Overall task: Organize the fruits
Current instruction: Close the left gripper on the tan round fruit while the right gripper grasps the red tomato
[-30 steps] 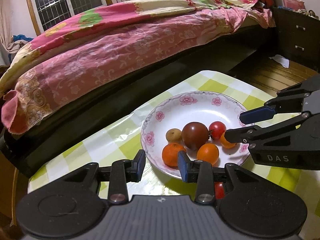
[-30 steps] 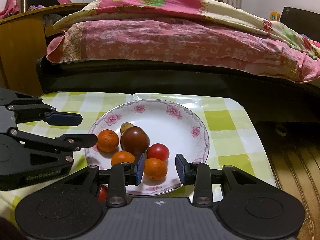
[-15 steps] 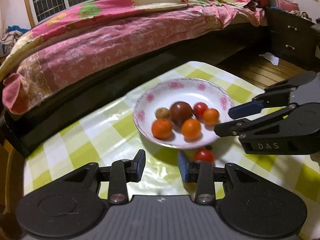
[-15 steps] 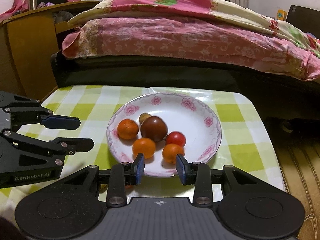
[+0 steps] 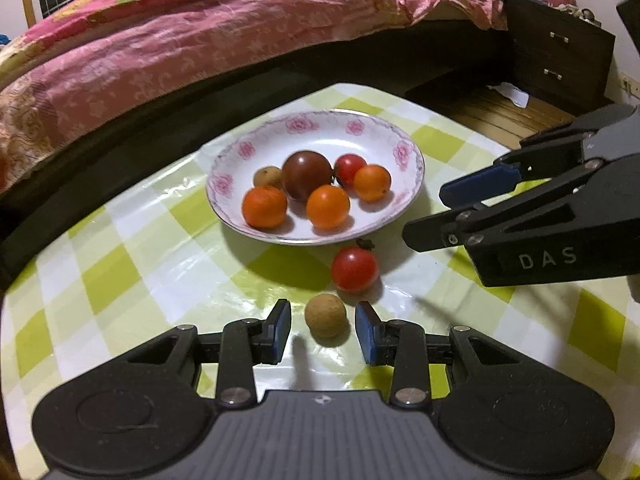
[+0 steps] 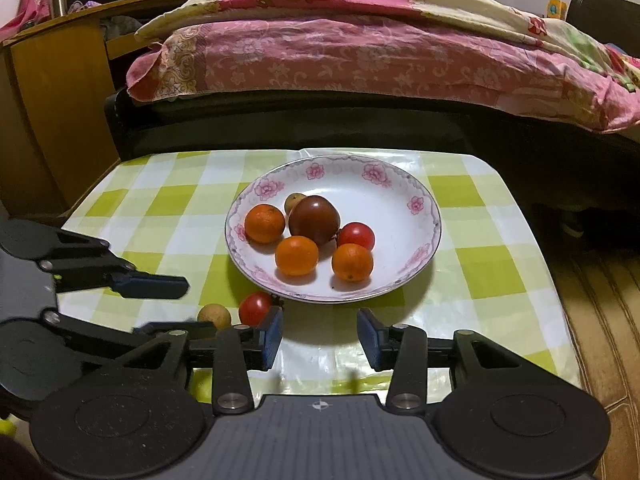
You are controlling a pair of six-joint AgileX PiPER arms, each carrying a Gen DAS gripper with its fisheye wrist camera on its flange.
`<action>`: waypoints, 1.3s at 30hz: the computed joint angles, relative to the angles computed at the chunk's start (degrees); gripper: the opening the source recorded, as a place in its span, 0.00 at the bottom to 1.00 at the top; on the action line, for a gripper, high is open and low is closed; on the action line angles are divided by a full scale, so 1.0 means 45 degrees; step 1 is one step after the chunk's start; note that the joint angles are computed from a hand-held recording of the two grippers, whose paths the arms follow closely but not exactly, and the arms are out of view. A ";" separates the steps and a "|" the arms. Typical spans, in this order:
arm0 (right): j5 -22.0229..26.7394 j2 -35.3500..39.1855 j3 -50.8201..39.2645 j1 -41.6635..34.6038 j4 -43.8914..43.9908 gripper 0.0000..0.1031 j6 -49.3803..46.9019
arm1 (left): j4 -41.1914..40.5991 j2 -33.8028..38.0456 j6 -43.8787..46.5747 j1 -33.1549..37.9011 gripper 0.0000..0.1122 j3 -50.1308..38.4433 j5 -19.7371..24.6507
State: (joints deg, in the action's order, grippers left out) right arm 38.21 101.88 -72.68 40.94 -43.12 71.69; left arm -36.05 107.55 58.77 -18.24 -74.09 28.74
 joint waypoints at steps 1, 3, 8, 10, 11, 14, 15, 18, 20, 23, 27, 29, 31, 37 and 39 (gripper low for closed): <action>-0.0021 0.0013 0.0002 0.0003 0.0000 0.37 0.0009 | 0.0103 0.0084 -0.0110 -0.0048 0.39 -0.0008 -0.0070; -0.0102 0.0062 0.0003 -0.0028 0.0075 0.37 -0.0034 | 0.0139 0.0217 -0.0203 -0.0090 0.39 -0.0016 -0.0149; -0.0343 0.0187 0.0073 -0.0161 0.0252 0.37 -0.0085 | -0.0230 0.0408 -0.0049 -0.0118 0.38 0.0004 -0.0462; -0.0511 0.0213 0.0118 -0.0233 0.0317 0.37 -0.0102 | -0.0484 0.0477 0.0081 -0.0062 0.37 -0.0042 -0.0446; -0.0612 0.0220 0.0142 -0.0284 0.0388 0.37 -0.0142 | -0.0553 0.0491 0.0149 -0.0046 0.35 -0.0044 -0.0459; -0.0986 0.0219 0.0241 -0.0396 0.0639 0.37 -0.0237 | -0.0759 0.0433 0.0382 0.0038 0.31 0.0012 -0.0339; -0.1075 0.0232 0.0250 -0.0426 0.0739 0.37 -0.0306 | -0.0823 0.0386 0.0474 0.0072 0.30 0.0053 -0.0297; -0.1330 0.0288 0.0273 -0.0442 0.0878 0.37 -0.0426 | -0.0850 0.0170 0.0653 0.0187 0.29 0.0256 -0.0251; -0.1539 0.0314 0.0277 -0.0455 0.0965 0.37 -0.0555 | -0.0824 0.0073 0.0633 0.0282 0.29 0.0351 -0.0214; -0.1928 0.0410 0.0197 -0.0517 0.1317 0.37 -0.0934 | -0.0691 -0.0066 0.0552 0.0404 0.29 0.0464 -0.0229; -0.2135 0.0833 -0.0191 -0.0552 0.1643 0.37 -0.1371 | -0.0633 -0.0109 0.0502 0.0507 0.29 0.0517 -0.0170; -0.2285 0.1061 -0.0388 -0.0650 0.1944 0.37 -0.1538 | -0.0620 -0.0103 0.0561 0.0490 0.29 0.0588 -0.0230; -0.2315 0.1289 -0.0591 -0.0716 0.2073 0.37 -0.1567 | -0.0818 -0.0161 0.0915 0.0464 0.29 0.0746 -0.0395; -0.1947 0.1881 -0.1141 -0.0620 0.1506 0.37 -0.0926 | -0.1403 -0.0141 0.1478 0.0603 0.30 0.0864 -0.0309; -0.1540 0.2093 -0.1500 -0.0489 0.1433 0.36 -0.1139 | -0.1502 -0.0122 0.1501 0.0636 0.30 0.0847 -0.0277</action>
